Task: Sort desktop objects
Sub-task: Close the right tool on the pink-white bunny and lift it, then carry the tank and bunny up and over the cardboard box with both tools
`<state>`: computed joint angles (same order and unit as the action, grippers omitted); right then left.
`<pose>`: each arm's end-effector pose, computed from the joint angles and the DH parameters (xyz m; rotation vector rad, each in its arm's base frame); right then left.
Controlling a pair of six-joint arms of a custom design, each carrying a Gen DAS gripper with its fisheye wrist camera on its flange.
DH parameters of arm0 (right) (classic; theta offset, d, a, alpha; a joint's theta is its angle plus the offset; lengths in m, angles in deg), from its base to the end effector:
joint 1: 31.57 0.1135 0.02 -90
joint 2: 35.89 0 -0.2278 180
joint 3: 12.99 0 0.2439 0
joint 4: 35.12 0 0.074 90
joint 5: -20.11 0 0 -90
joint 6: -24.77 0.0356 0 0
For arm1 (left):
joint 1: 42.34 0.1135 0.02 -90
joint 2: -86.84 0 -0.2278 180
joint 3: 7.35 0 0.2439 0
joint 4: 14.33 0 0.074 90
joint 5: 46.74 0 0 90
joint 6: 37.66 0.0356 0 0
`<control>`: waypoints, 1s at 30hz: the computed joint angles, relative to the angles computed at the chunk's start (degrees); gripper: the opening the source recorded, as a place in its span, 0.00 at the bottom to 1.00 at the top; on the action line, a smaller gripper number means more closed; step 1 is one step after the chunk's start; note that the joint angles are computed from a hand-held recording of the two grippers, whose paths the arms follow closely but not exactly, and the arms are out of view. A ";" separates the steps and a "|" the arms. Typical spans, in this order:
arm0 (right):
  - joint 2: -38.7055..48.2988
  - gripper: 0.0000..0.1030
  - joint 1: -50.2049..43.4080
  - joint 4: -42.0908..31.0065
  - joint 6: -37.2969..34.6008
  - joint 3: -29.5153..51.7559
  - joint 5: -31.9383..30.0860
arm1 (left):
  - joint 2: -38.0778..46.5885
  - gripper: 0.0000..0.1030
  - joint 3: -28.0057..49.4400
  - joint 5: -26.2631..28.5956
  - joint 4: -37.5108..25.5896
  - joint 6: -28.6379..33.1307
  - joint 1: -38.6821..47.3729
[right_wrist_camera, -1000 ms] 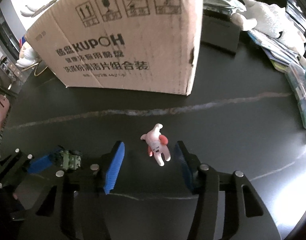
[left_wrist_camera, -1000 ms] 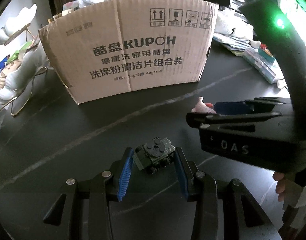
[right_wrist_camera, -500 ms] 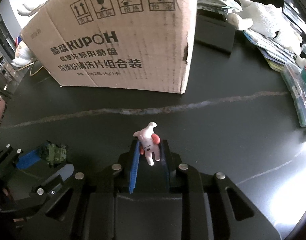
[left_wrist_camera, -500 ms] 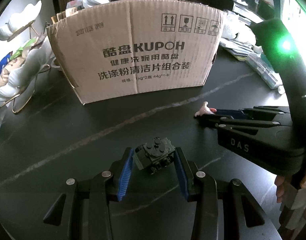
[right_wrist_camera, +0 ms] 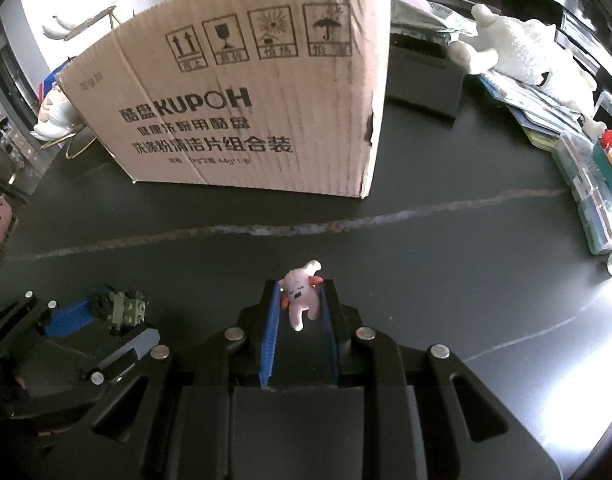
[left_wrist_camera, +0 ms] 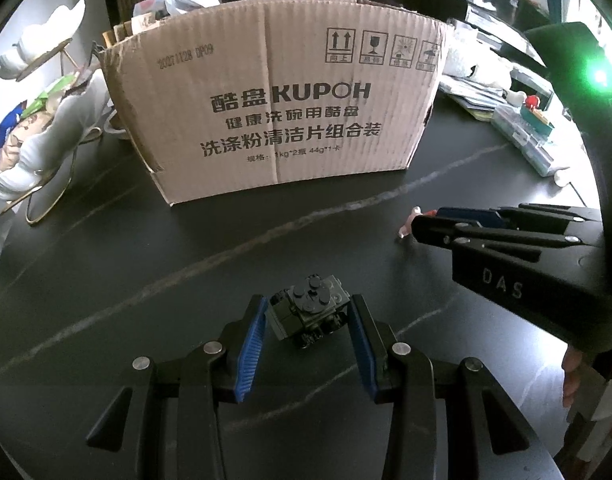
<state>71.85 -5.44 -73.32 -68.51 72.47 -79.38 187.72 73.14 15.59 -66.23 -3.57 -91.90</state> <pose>0.3286 0.1677 0.1430 -0.7279 2.5457 0.3535 0.2226 -0.2357 0.1517 -0.2412 2.5649 0.0647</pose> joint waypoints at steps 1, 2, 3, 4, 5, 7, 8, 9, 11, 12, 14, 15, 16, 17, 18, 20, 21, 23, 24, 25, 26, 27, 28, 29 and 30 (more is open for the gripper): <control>-0.18 0.17 0.06 -0.11 0.09 0.04 0.06 | -0.24 0.37 -0.10 -0.18 0.01 -0.03 -0.17; -0.58 0.17 0.08 -0.11 0.13 -0.19 0.09 | -0.50 0.37 -0.24 -0.36 -0.06 -0.10 -0.31; -0.98 0.17 0.17 -0.14 0.23 -0.36 0.13 | -0.81 0.37 -0.33 -0.60 -0.35 -0.26 -0.45; -1.38 0.17 0.40 -0.30 0.47 -0.34 0.24 | -1.13 0.37 -0.39 -0.82 -0.66 -0.45 -0.58; -1.81 0.17 0.65 -0.48 0.73 -0.32 0.37 | -1.50 0.37 -0.53 -0.92 -0.86 -0.58 -0.66; -2.93 0.17 0.93 -0.54 1.03 -0.79 0.48 | -2.06 0.37 -0.65 -1.03 -1.18 -0.69 -0.81; -3.79 0.17 0.91 -0.66 0.98 -1.29 0.40 | -2.37 0.37 -0.72 -1.10 -1.43 -0.79 -0.92; -4.64 0.17 0.89 -0.80 0.93 -1.78 0.33 | -2.67 0.37 -0.79 -1.16 -1.69 -0.89 -1.04; -6.26 0.17 0.87 -1.06 0.84 -2.68 0.16 | -3.52 0.37 -1.15 -1.53 -2.06 -1.33 -1.41; -6.72 0.17 0.94 -1.02 0.88 -2.99 0.06 | -3.95 0.37 -1.35 -1.78 -2.31 -1.64 -1.60; -7.67 0.17 0.89 -1.06 0.94 -3.56 -0.06 | -5.40 0.37 -2.40 -1.76 -2.03 -2.08 -1.75; -8.33 0.17 0.95 -1.08 0.95 -4.02 -0.08 | -6.22 0.37 -3.07 -1.59 -1.71 -2.33 -1.76; -8.96 0.17 1.05 -1.12 1.02 -4.45 -0.01 | -6.73 0.37 -3.36 -1.59 -1.90 -2.66 -1.83; -9.59 0.17 1.20 -1.22 1.05 -4.84 0.00 | -7.00 0.37 -3.41 -1.70 -2.32 -2.85 -1.93; -10.18 0.17 1.35 -1.29 1.09 -5.23 0.06 | -7.21 0.37 -3.42 -1.88 -2.85 -3.14 -2.07; -11.44 0.17 1.72 -1.35 1.17 -6.12 0.33 | -7.84 0.37 -3.70 -2.05 -3.63 -3.80 -2.31; -12.09 0.17 1.86 -1.39 1.22 -6.56 0.42 | -8.38 0.37 -4.03 -1.99 -3.89 -4.11 -2.39; -13.59 0.17 2.31 -1.61 1.47 -7.48 0.75 | -9.22 0.37 -4.24 -2.52 -5.10 -5.11 -2.84; -14.51 0.17 2.57 -1.67 1.59 -8.08 0.88 | -9.63 0.37 -4.31 -2.82 -5.70 -5.61 -3.09; -15.27 0.17 2.74 -1.61 1.68 -8.63 0.92 | -10.17 0.37 -4.48 -3.09 -6.20 -6.04 -3.34; -16.22 0.17 2.99 -1.70 1.81 -9.21 1.00 | -10.84 0.37 -4.76 -3.34 -6.60 -6.40 -3.59; -17.18 0.17 3.22 -1.77 1.96 -9.78 1.03 | -11.30 0.37 -4.72 -3.61 -7.48 -6.88 -3.82; -18.13 0.17 3.35 -1.77 2.15 -10.33 0.96 | -11.59 0.37 -4.50 -3.98 -8.55 -7.38 -4.05; -19.11 0.17 3.54 -1.84 2.34 -10.83 0.94 | -12.14 0.37 -4.59 -4.27 -9.07 -7.67 -4.21; -20.07 0.17 3.75 -1.91 2.51 -11.31 0.95 | -12.76 0.37 -4.63 -4.47 -9.58 -7.86 -4.30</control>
<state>51.78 -1.69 -75.23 -66.01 61.16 -78.43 174.95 68.51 11.12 -75.81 -11.43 -96.20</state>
